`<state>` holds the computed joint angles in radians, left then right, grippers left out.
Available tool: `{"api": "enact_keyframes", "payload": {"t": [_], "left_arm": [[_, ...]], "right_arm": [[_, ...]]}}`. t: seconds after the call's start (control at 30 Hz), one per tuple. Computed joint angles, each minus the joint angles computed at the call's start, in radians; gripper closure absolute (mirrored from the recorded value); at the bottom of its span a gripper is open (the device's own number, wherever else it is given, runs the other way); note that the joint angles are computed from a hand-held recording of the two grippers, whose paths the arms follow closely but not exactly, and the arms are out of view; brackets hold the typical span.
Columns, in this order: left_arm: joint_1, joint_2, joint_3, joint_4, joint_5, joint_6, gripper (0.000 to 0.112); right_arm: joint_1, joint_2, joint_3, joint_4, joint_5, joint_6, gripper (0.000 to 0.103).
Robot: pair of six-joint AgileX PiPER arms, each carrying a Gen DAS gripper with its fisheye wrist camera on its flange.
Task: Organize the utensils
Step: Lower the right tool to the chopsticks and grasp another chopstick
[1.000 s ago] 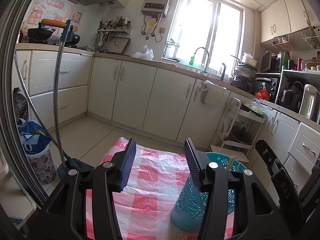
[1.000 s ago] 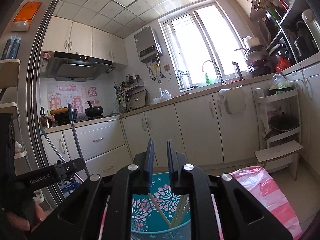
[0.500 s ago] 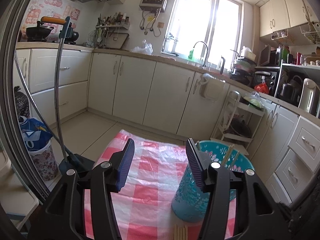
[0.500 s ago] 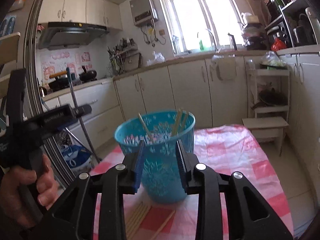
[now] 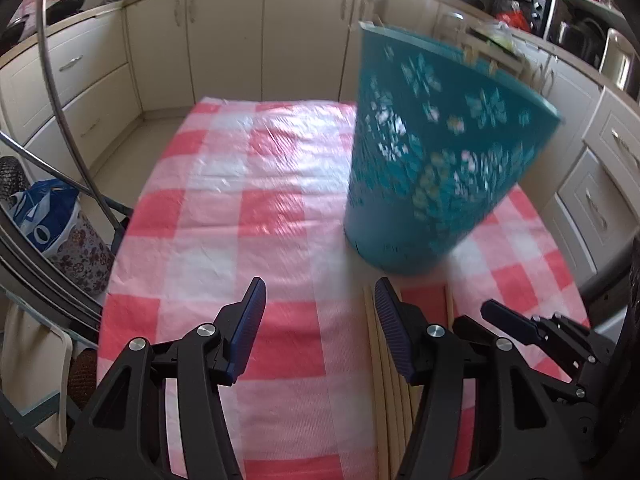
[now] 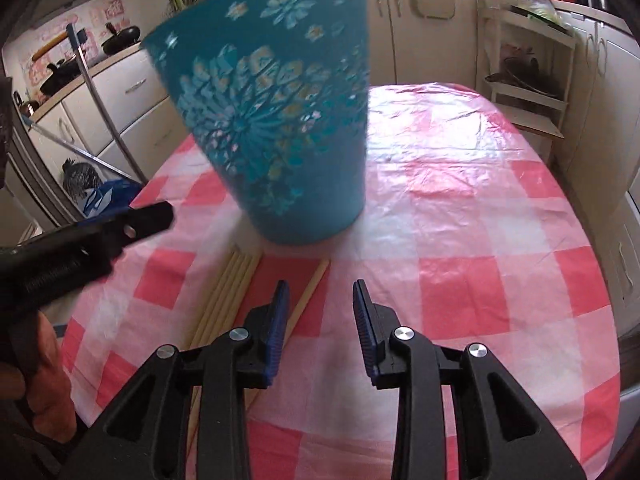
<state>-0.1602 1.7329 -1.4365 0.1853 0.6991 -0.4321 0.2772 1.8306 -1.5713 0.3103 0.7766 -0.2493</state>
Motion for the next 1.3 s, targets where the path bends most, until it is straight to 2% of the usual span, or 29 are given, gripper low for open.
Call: {"api": "enact_keyframes", "payload": {"t": [0.17,0.27,0.4,0.53,0.63,0.77,0.83,0.9,0.97,1.0,1.03,1.17,1.2,1.27,1.3], "left_arm": [[-0.011,0.006,0.024,-0.023,0.028,0.054,0.059],[-0.012,0.017,0.029,-0.056,0.041,0.098,0.058],[-0.01,0.02,0.035,-0.077,0.056,0.142,0.058],[-0.023,0.022,0.043,-0.029,0.057,0.125,0.059],[-0.034,0.029,0.029,-0.001,0.074,0.112,0.059],[-0.031,0.05,0.0,-0.007,0.075,0.112,0.059],[-0.029,0.063,-0.02,-0.01,0.079,0.112,0.059],[-0.03,0.07,-0.029,-0.002,0.076,0.115,0.07],[-0.022,0.071,-0.037,-0.044,0.076,0.171,0.095],[-0.013,0.071,-0.043,-0.091,0.084,0.223,0.1],[-0.009,0.073,-0.049,-0.114,0.091,0.251,0.104],[-0.004,0.077,-0.066,-0.129,0.122,0.271,0.103],[-0.008,0.079,-0.068,-0.113,0.126,0.255,0.103],[-0.011,0.089,-0.081,-0.098,0.131,0.238,0.096],[-0.016,0.094,-0.087,-0.092,0.132,0.234,0.093]], "right_arm": [[0.068,-0.015,0.037,-0.14,-0.019,0.037,0.07],[0.081,-0.028,0.056,-0.167,-0.021,0.017,0.071],[0.081,-0.049,0.079,-0.193,-0.015,-0.045,0.088],[0.079,-0.064,0.1,-0.252,-0.032,-0.053,0.094],[0.052,-0.058,0.091,-0.224,-0.023,-0.074,0.094],[-0.002,-0.026,0.04,-0.123,0.03,-0.058,0.087],[-0.011,-0.018,0.034,-0.105,0.024,-0.052,0.086],[-0.003,-0.015,0.033,-0.117,0.012,-0.051,0.086],[-0.003,-0.012,0.022,-0.096,0.03,-0.1,0.094],[0.003,-0.014,0.019,-0.097,0.039,-0.13,0.096],[0.01,-0.02,0.023,-0.109,0.04,-0.153,0.098],[0.013,-0.02,-0.001,-0.139,0.07,-0.182,0.098],[0.015,-0.016,-0.003,-0.158,0.06,-0.15,0.096],[0.01,0.0,-0.025,-0.163,0.078,-0.112,0.078],[0.012,0.003,-0.023,-0.17,0.073,-0.095,0.064]]}}
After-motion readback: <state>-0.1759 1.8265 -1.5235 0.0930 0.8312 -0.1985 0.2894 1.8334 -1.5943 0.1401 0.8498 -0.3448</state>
